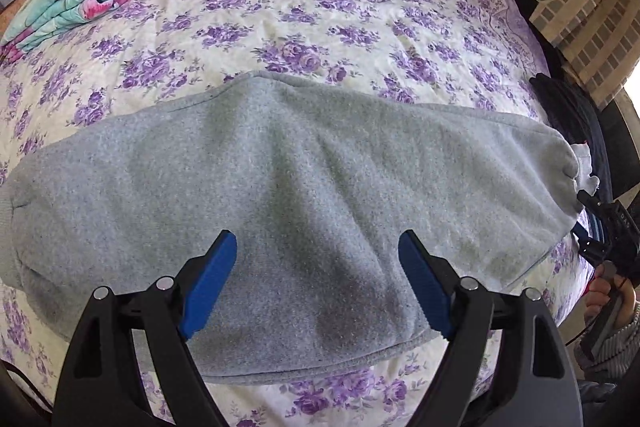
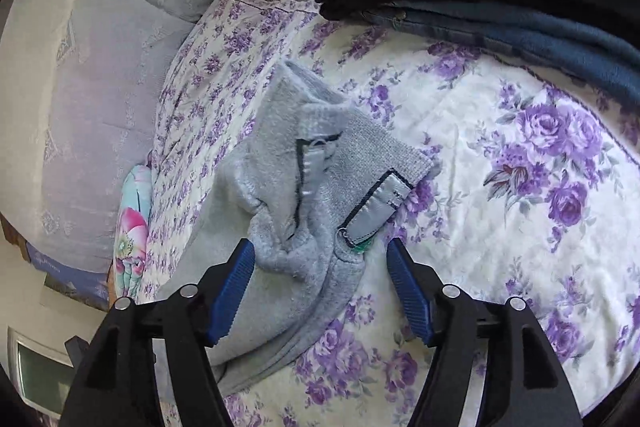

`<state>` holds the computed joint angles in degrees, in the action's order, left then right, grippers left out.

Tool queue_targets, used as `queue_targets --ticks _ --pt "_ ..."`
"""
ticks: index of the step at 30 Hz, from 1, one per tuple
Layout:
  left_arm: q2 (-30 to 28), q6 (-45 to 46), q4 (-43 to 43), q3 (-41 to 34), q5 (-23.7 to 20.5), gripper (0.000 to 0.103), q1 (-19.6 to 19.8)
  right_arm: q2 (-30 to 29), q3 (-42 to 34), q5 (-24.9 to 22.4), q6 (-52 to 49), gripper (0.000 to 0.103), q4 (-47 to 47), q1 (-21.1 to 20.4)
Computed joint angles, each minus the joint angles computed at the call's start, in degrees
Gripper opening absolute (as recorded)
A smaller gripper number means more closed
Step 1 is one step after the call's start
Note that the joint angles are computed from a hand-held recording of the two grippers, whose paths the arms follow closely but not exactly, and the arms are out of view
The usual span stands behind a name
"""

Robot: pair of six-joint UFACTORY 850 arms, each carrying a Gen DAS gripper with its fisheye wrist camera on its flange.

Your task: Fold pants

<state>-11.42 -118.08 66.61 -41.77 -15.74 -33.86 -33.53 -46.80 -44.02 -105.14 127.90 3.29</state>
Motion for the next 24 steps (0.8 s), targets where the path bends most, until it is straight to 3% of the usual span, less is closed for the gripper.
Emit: queue_targets --ticks 3,8,10,13,18,24 --pt "0.4 0.6 -1.4 0.4 -0.6 0.081 0.1 -1.9 -0.8 -3.7 3.0 0.070 0.0 -1.1" --pt "0.3 0.8 -2.0 0.3 -0.8 0.081 0.1 -3.9 -2.7 -6.0 4.8 0.068 0.1 -1.3" --pt "0.4 0.4 -1.6 0.4 -0.8 0.081 0.1 -4.1 -3.0 -6.9 4.5 0.037 0.5 -1.5" --pt "0.5 0.0 -1.6 0.5 -0.6 0.081 0.2 -3.2 -2.3 -7.7 2.8 0.022 1.0 -1.6" --pt "1.7 -4.3 1.5 2.0 -0.9 0.081 0.6 4.3 0.6 0.5 -12.6 0.018 8.4 2.2" --pt "5.6 -14.3 8.6 6.4 -3.1 0.081 1.1 14.8 3.1 8.1 -43.6 0.017 26.1 11.9"
